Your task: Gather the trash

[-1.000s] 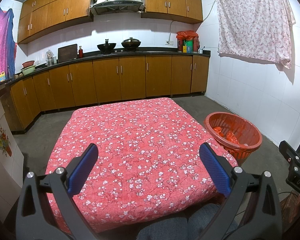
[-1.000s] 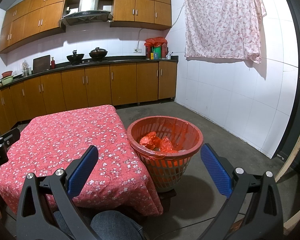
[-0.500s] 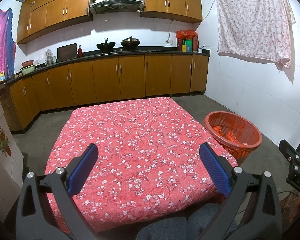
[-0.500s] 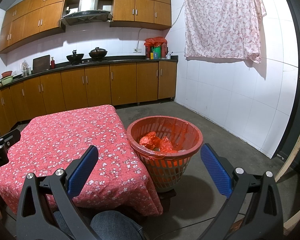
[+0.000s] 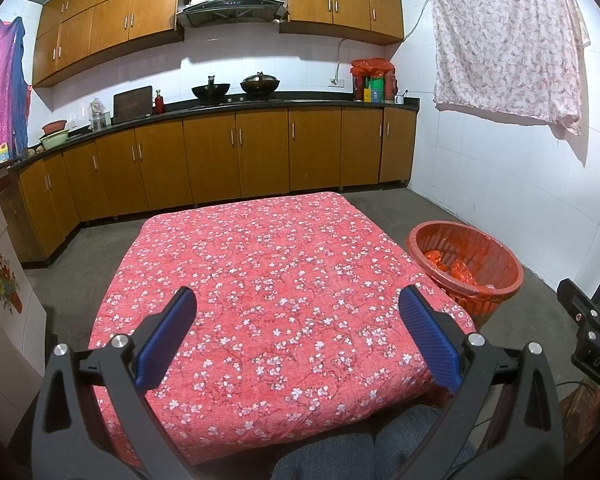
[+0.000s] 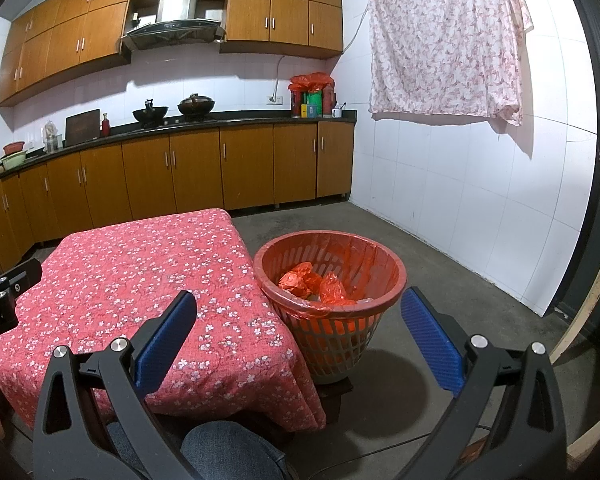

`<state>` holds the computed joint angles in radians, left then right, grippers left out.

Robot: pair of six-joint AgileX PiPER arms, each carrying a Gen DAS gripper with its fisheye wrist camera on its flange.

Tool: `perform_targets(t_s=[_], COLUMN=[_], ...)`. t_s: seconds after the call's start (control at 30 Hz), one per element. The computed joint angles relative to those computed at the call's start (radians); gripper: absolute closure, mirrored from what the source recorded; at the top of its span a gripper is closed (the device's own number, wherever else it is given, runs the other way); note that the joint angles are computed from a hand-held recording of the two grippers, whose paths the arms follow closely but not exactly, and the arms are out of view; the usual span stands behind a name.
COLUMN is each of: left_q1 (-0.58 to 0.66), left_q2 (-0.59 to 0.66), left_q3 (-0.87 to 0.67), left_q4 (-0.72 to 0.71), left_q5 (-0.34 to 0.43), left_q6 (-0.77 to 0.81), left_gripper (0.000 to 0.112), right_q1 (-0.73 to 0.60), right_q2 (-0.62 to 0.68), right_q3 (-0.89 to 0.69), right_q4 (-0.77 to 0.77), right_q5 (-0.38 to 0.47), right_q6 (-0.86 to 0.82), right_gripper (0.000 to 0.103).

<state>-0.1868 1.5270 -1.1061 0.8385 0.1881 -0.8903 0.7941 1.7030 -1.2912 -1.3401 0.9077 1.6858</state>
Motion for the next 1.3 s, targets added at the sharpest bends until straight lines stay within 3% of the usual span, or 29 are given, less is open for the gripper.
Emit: perform_targets(t_s=[0.37,0.6,0.97,1.3], left_q1=[-0.013,-0.026,-0.002,0.0], left_q2=[-0.026,-0.031,-0.024,-0.025], left_q3=[0.034,0.054,0.023,0.02], left_q4=[0.05,0.153,-0.093,-0.114], left_q5=[0.004,0.016,0.016,0.018], left_q6=[-0.059,-0.167,0.08,0.103], left_gripper=[0.013,0.013,0.013,0.013], right_q1=[0.001,0.004,0.01,0.005], right_q2=[-0.001,-0.004,-0.006,-0.006], right_q3=[0.0,0.007,0.023,0.02], right_q4=[0.001,0.002,-0.009,-0.006], right_q5=[0.001,0.004,0.01,0.005], right_q6=[-0.001,0.004,0.026,0.021], right_gripper=[0.002,0.002,0.002,0.002])
